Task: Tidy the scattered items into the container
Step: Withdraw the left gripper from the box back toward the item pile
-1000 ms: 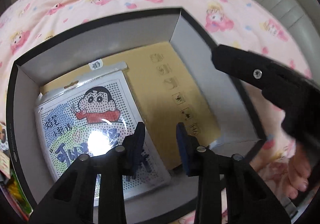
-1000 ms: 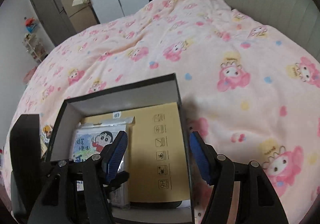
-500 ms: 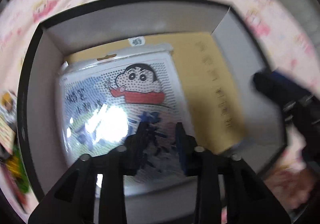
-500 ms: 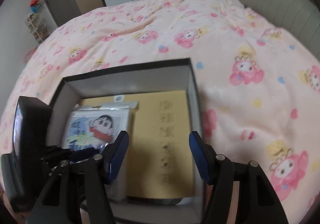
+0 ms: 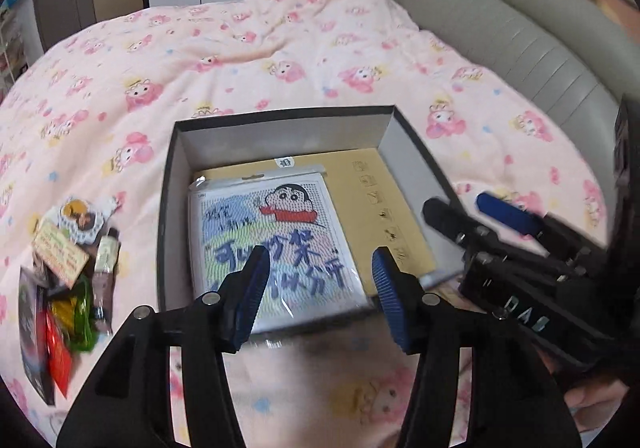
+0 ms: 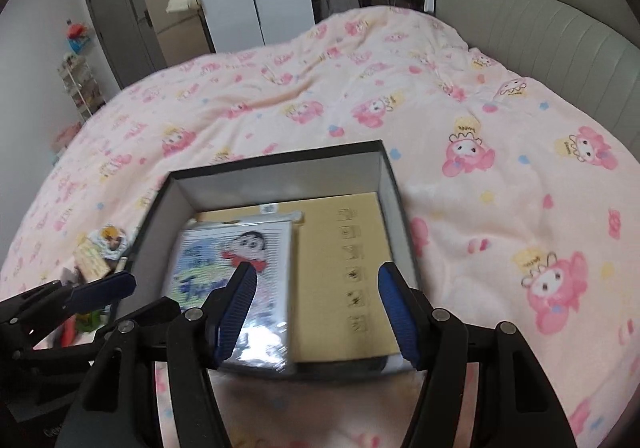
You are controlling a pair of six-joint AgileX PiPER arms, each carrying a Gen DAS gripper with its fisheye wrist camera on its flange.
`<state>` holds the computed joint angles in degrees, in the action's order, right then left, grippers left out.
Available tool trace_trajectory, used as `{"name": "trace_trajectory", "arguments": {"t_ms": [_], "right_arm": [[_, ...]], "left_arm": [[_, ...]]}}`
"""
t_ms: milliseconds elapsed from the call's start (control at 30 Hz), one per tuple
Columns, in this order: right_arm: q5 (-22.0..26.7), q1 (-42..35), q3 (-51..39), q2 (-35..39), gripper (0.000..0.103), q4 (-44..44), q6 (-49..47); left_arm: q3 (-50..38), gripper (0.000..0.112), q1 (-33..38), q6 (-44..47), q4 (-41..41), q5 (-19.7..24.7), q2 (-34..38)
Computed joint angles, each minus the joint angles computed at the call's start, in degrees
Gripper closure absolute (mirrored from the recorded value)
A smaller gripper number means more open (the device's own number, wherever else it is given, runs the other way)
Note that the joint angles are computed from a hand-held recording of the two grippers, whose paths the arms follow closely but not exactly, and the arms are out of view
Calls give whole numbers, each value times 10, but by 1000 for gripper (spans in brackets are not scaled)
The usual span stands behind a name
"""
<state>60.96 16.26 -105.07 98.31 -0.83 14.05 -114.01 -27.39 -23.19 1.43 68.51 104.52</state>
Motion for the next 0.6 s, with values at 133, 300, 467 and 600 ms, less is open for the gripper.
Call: {"name": "trace_trajectory", "arguments": {"t_ms": [133, 300, 467, 600], "right_arm": [[-22, 34, 68, -59, 43, -9, 39], [-12, 86, 92, -96, 43, -22, 68], [15, 164, 72, -104, 43, -86, 123], [41, 222, 28, -83, 43, -118, 143]], "left_arm": [[58, 58, 0, 4, -5, 0, -68], [124, 59, 4, 16, -12, 0, -142], [179, 59, 29, 28, -24, 2, -211], [212, 59, 55, 35, -22, 12, -262]]}}
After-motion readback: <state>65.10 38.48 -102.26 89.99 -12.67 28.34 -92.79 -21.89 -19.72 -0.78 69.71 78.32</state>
